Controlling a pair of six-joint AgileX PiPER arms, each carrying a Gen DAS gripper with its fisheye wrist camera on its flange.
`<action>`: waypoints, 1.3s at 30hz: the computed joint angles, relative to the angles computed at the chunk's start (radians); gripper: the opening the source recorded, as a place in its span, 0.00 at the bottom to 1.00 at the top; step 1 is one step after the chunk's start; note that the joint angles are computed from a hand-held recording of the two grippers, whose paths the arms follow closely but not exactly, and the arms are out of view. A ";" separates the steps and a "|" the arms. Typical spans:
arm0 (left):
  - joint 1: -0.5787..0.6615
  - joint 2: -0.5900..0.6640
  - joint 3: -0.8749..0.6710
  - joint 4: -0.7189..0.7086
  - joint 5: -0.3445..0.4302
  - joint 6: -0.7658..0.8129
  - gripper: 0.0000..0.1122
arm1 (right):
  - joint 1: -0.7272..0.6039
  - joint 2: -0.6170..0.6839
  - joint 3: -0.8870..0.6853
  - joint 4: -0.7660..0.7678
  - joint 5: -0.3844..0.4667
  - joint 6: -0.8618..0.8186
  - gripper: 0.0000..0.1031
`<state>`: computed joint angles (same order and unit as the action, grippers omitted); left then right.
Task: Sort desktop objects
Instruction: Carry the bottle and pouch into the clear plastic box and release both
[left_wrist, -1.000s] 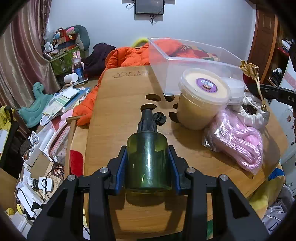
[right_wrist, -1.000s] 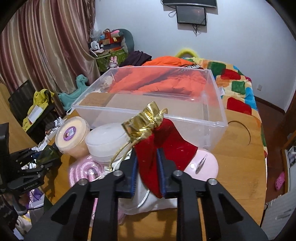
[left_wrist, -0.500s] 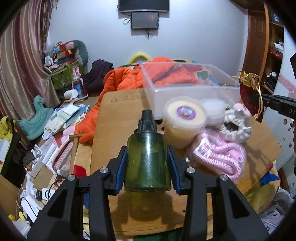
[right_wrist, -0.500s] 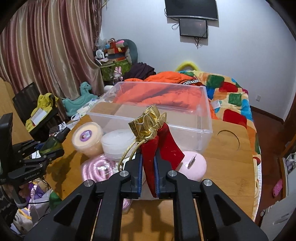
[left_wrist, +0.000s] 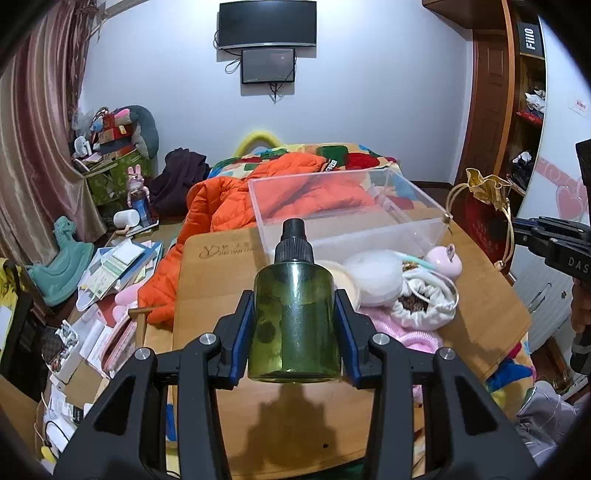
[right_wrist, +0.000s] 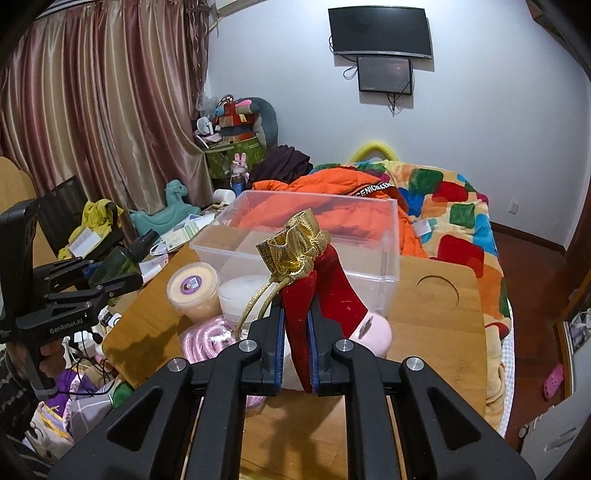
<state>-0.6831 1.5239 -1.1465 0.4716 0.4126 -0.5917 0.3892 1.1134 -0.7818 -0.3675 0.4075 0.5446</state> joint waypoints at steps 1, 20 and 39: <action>-0.001 0.006 -0.014 -0.003 0.009 0.005 0.37 | -0.006 -0.003 -0.001 0.009 -0.001 -0.010 0.09; 0.018 0.181 -0.357 -0.115 0.144 0.227 0.37 | -0.142 0.104 -0.135 0.267 -0.017 -0.338 0.09; 0.063 0.461 -0.725 -0.304 0.255 0.454 0.37 | -0.217 0.324 -0.356 0.349 0.012 -0.495 0.09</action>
